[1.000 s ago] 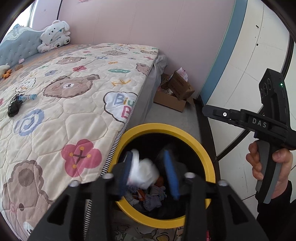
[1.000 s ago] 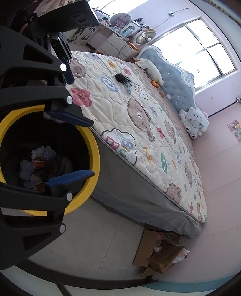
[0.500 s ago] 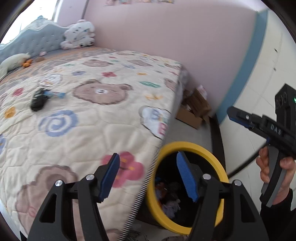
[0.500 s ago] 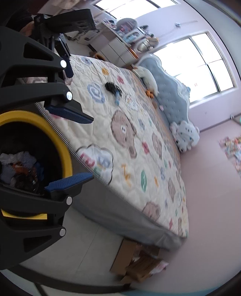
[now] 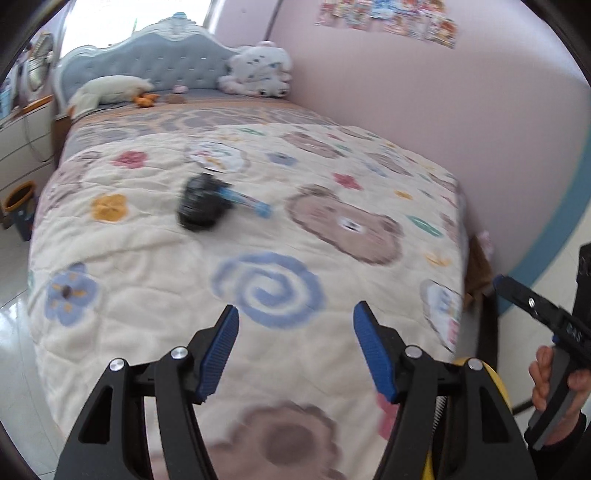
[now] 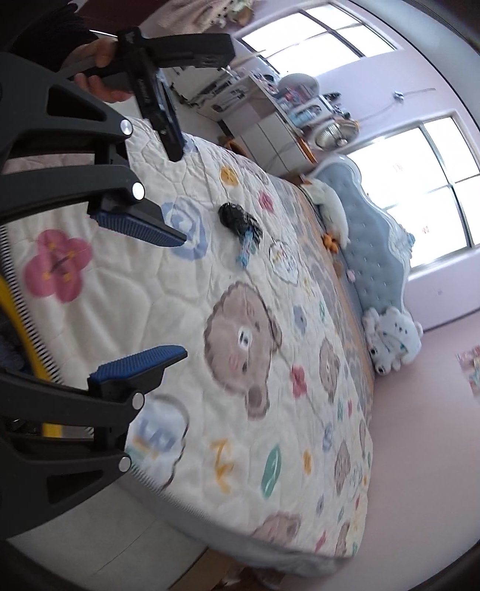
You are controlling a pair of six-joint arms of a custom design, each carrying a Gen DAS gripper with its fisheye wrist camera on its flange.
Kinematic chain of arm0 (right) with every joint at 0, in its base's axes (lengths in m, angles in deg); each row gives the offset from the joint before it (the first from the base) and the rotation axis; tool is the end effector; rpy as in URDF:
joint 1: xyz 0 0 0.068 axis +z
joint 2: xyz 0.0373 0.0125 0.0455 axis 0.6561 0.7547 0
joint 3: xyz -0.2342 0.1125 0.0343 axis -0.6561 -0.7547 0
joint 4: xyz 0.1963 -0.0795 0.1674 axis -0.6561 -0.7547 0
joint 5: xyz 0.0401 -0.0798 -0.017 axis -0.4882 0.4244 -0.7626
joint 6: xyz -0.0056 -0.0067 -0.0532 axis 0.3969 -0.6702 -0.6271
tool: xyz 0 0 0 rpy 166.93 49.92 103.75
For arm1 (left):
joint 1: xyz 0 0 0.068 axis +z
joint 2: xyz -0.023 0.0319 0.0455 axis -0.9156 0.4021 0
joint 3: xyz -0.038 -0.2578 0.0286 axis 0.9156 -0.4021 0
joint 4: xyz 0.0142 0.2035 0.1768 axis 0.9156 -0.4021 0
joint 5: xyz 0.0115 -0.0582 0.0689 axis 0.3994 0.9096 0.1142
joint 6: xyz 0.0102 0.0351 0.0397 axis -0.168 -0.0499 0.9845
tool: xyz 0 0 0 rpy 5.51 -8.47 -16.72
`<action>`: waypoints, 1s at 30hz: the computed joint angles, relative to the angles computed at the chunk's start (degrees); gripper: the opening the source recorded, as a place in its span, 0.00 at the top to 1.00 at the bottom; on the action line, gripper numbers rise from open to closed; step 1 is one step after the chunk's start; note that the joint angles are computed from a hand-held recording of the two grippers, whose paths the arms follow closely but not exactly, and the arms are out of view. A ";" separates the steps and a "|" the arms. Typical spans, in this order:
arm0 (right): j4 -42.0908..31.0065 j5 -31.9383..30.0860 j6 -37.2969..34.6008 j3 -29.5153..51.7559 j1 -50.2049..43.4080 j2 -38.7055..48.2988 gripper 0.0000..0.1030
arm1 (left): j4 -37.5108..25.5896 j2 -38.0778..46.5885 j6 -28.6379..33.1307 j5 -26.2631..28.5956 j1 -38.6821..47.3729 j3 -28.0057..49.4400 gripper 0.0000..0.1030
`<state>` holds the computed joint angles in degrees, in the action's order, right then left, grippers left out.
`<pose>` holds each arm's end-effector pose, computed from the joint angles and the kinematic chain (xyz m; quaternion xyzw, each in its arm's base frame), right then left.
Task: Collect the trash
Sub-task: 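Move both tools back over the bed toward the last black bag and bottle, then grasp the black bag with the left tool while the right tool grasps the plastic bottle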
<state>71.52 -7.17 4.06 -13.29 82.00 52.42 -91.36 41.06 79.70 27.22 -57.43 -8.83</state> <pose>0.1685 0.1407 0.1574 -0.0824 0.8800 0.2134 0.4164 0.1843 0.0166 0.1915 -0.0247 0.9115 -0.1351 0.3878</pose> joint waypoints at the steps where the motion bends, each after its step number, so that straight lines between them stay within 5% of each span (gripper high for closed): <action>1: 2.17 -0.48 -0.68 1.29 0.03 3.52 0.48 | 1.62 3.08 0.90 0.10 1.70 1.17 0.40; 11: 11.67 -7.68 -7.98 24.34 -2.53 38.96 0.47 | 12.65 34.00 4.59 -4.36 7.89 17.74 0.40; 19: 2.70 -10.62 -14.46 49.82 -3.55 59.86 0.47 | 13.83 51.46 4.65 -9.05 6.44 32.07 0.40; 30: -15.71 -11.21 -24.45 83.46 -3.15 81.56 0.47 | 11.62 64.46 3.52 -4.44 7.59 43.61 0.40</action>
<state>55.82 -18.38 -20.39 70.17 78.85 133.98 -79.74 105.52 83.22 22.78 -49.84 34.78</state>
